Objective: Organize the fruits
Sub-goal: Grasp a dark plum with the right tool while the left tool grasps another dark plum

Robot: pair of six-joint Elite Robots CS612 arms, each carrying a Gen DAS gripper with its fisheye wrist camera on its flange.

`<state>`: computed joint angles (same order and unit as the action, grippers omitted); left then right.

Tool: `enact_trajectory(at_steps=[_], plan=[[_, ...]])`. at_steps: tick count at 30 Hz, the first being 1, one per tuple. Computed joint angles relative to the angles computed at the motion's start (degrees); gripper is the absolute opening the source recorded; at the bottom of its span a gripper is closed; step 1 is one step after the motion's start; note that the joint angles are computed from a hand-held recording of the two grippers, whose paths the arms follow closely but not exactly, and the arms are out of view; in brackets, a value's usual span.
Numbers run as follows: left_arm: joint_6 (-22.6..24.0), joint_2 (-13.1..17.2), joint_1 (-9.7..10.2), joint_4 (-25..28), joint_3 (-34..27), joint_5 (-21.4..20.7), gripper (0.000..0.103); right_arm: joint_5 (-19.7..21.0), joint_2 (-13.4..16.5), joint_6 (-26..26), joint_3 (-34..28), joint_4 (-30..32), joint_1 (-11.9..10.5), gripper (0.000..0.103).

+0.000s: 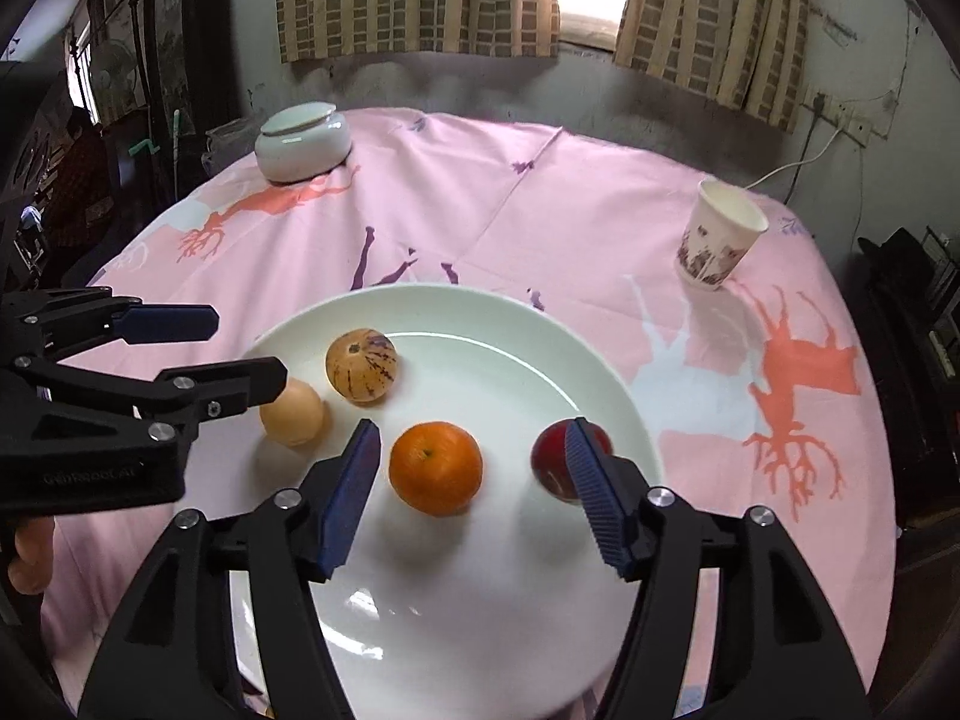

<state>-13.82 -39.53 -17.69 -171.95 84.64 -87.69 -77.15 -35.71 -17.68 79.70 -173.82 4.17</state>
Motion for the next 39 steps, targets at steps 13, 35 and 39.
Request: enact_trajectory(at_steps=[13,35,39], plan=[[0.2,-7.63,-5.37,-25.42,25.06,5.61,0.098,5.1,-11.06,4.3,26.98,-18.52,-2.85,0.102],[-1.7,-7.77,-6.54,-30.57,33.08,8.63,0.098,7.64,-11.56,5.72,35.01,-20.26,-2.57,0.102],[-1.26,-7.53,-6.67,-29.8,33.04,8.44,0.098,10.88,-11.19,4.71,34.62,-16.05,-2.49,0.065]])
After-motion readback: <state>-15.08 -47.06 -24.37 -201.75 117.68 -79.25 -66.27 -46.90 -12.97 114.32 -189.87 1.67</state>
